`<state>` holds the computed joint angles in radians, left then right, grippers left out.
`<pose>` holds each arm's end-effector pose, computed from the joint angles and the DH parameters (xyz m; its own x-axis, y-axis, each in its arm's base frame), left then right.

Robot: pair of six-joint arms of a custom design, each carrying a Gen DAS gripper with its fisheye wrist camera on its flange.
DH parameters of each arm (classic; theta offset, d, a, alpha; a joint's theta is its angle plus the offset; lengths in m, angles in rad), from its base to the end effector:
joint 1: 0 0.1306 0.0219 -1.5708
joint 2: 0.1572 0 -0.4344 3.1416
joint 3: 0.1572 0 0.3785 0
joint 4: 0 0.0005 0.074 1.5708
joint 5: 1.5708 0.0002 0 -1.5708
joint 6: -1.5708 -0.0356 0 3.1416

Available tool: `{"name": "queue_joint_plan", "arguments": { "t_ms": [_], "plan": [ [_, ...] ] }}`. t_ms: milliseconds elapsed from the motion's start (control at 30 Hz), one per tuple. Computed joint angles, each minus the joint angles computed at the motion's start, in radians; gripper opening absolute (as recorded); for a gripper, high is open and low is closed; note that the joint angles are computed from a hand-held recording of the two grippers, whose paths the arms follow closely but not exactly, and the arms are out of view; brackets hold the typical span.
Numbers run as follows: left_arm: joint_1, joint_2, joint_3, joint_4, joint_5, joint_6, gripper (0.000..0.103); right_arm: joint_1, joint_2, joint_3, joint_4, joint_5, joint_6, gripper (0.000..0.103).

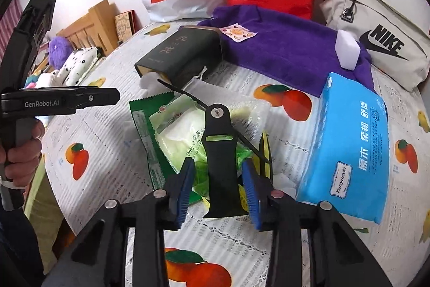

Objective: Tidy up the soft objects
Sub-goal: 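Move the left tool to the green-leaf wipes packet, then grasp and lift the green-leaf wipes packet with the left tool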

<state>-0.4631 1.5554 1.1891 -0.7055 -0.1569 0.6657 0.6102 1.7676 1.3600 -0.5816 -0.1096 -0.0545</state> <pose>0.4395 -0.2138 0.3291 -0.8490 -0.2579 -0.4611 -0.1908 0.9635 -0.1877 0.4733 0.3351 0.2965 -0.7175 -0.4356 -0.5436 -0.5806 0.8051 0.1212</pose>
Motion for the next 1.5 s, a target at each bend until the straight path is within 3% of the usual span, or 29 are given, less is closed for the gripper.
{"name": "queue_joint_plan", "arguments": {
  "t_ms": [167, 367, 633, 900, 1033, 1133, 1233, 1500],
  "plan": [
    [-0.013, -0.008, -0.014, 0.012, 0.006, 0.007, 0.067, -0.002, -0.024, -0.018, 0.006, -0.007, -0.007, 0.022],
    [-0.020, -0.011, -0.018, 0.017, 0.009, 0.012, 0.067, -0.002, -0.006, -0.009, -0.014, -0.010, -0.012, 0.023],
    [-0.024, -0.013, -0.019, 0.011, 0.007, 0.008, 0.067, -0.016, -0.048, -0.040, 0.033, -0.010, -0.019, 0.021],
    [-0.042, -0.018, -0.020, 0.049, 0.028, -0.012, 0.067, -0.034, -0.078, -0.063, 0.039, -0.004, -0.032, 0.021],
    [-0.077, -0.017, -0.012, 0.096, 0.036, -0.064, 0.068, -0.046, -0.107, -0.089, 0.057, 0.004, -0.046, 0.021],
    [-0.108, -0.013, -0.007, 0.154, 0.046, -0.117, 0.082, -0.059, -0.129, -0.107, 0.066, 0.016, -0.051, 0.021],
    [-0.135, 0.005, 0.008, 0.192, 0.071, -0.160, 0.085, -0.076, -0.150, -0.124, 0.071, 0.032, -0.057, 0.021],
    [-0.169, 0.110, 0.095, 0.140, 0.077, -0.195, 0.085, -0.133, -0.199, -0.175, 0.084, 0.053, -0.086, 0.021]
  ]
}}
